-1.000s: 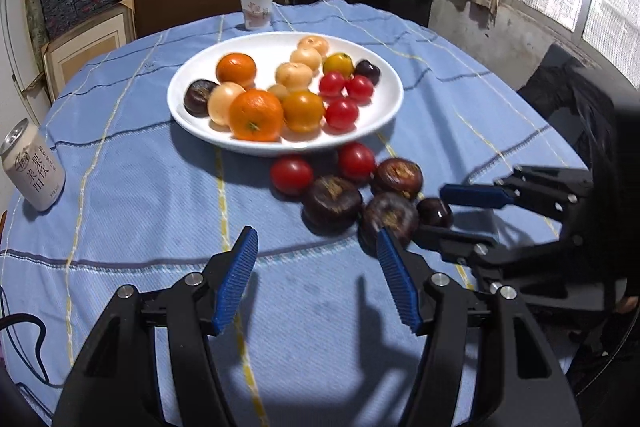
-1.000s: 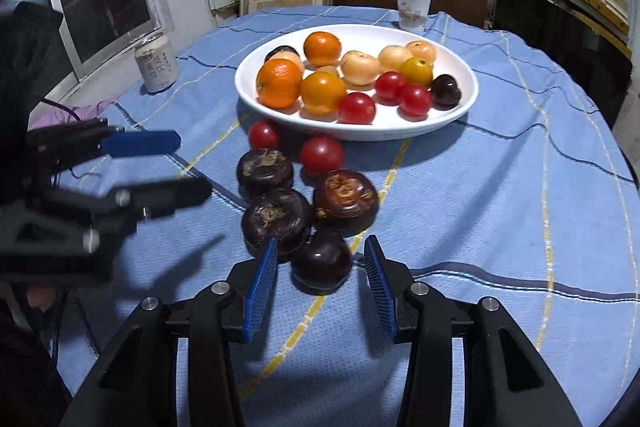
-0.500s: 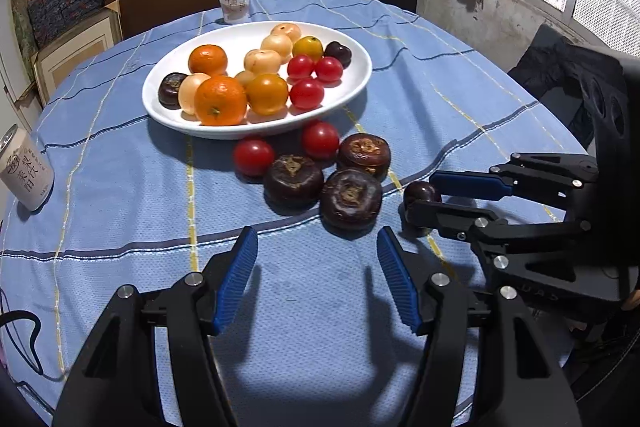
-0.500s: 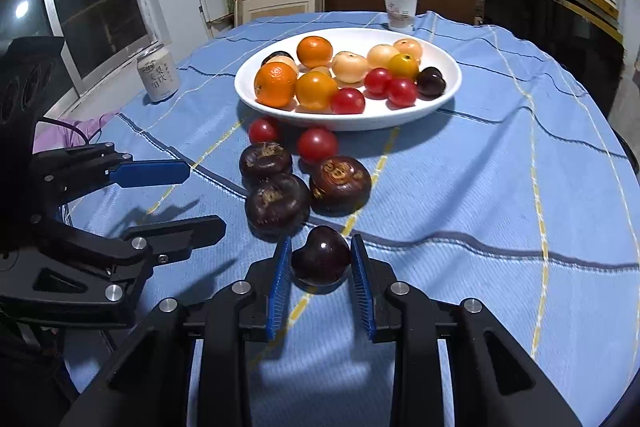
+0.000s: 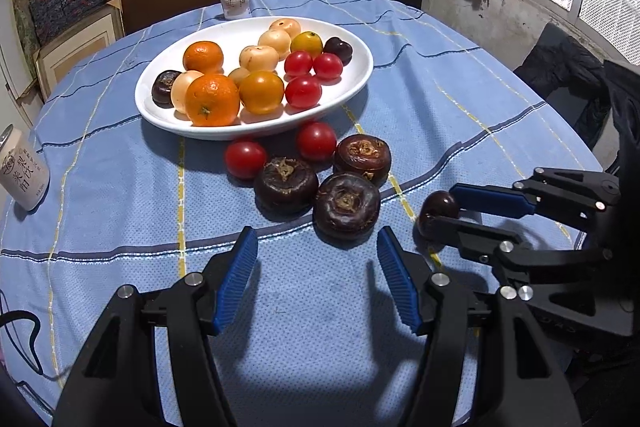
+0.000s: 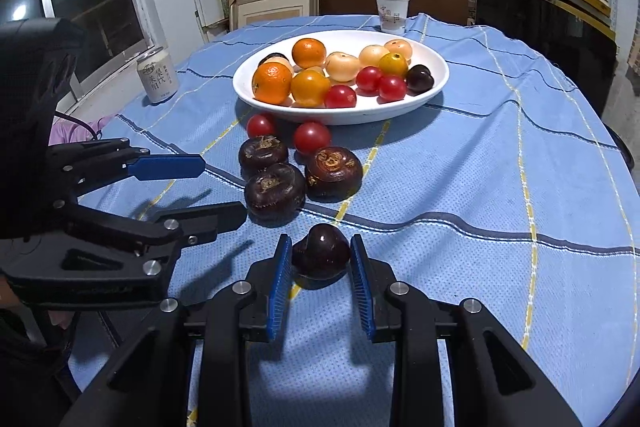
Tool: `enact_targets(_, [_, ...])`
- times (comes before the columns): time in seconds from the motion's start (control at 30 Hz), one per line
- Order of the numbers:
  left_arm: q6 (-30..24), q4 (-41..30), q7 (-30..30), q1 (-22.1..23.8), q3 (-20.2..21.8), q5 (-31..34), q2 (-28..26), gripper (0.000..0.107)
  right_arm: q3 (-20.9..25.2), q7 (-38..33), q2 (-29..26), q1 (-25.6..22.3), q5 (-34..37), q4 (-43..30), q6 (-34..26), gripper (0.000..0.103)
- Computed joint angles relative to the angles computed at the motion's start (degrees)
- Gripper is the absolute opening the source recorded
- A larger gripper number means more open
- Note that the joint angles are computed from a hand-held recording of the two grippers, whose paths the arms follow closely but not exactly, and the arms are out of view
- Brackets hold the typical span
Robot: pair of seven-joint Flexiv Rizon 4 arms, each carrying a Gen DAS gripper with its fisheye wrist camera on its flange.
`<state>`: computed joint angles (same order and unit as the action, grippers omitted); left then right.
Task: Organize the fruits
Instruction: 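Grasp a dark brown fruit with the right tool while the left tool grasps a small dark fruit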
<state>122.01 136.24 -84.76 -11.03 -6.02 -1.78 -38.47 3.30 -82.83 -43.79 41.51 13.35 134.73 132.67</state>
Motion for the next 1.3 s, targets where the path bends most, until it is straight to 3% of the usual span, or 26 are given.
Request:
enact_targets(0.27, [2.19, -1.85, -0.54, -5.00, 2.45, -4.67, -1.90, 0.060, -0.67, 1.13, -0.44, 0.36, 3.41, 0.15, 1.64, 0.030])
enact_targets(0.4, [-0.57, -3.61, 1.49, -7.19, 2.79, -6.65, -2.57, 0.041, -0.60, 2.53, -0.77, -0.52, 4.49, -0.09, 2.14, 0.030])
enact_targets(0.67, [-1.69, -5.29, 3.08, -10.67, 4.58, -10.49, -3.25, 0.042, 0.38, 4.13, -1.39, -2.64, 2.59, 0.33, 3.40, 0.030])
enact_targets(0.9, [1.23, -4.25, -0.26, -3.30, -0.41, -4.60, -3.66, 0.040, 1.10, 4.88, -1.73, -4.12, 0.82, 0.53, 4.23, 0.030])
enact_targets(1.3, [6.74, 1.61, -4.94, 2.31, -1.12, 2.19, -1.70, 0.040, 1.79, 5.70, -1.95, -5.66, -1.10, 1.19, 5.58, 0.030])
